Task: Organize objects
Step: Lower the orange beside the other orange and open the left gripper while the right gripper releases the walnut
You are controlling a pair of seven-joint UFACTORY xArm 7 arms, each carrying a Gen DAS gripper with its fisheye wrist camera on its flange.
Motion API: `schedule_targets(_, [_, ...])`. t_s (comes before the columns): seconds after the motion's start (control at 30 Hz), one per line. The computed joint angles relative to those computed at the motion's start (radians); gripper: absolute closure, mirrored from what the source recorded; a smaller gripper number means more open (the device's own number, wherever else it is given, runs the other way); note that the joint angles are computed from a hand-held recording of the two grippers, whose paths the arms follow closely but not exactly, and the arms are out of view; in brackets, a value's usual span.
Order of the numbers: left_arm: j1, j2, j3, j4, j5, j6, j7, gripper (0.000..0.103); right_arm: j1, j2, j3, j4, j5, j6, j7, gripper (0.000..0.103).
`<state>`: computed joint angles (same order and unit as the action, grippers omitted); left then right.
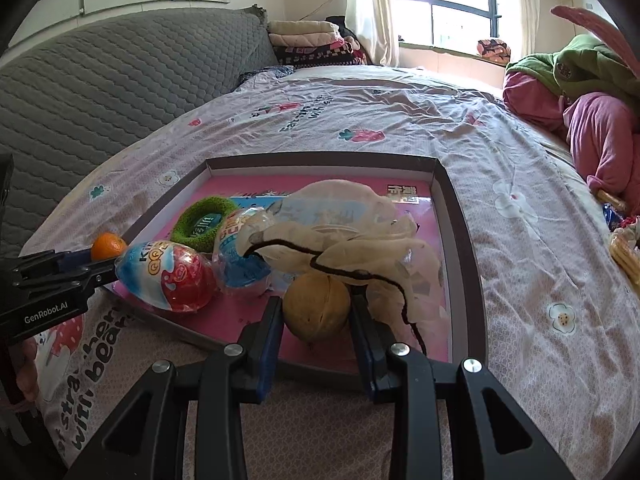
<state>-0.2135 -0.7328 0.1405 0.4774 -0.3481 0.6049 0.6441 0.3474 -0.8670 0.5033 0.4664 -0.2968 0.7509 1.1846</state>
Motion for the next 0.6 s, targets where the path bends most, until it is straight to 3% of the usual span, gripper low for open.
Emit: schedule_targets(0.6, [0.01, -0.036, 0.018, -0.013, -0.015, 0.045, 0.021, 0.061, 0.014, -0.006, -0.004, 0.005, 0.019, 0.009, 0.008, 0.069])
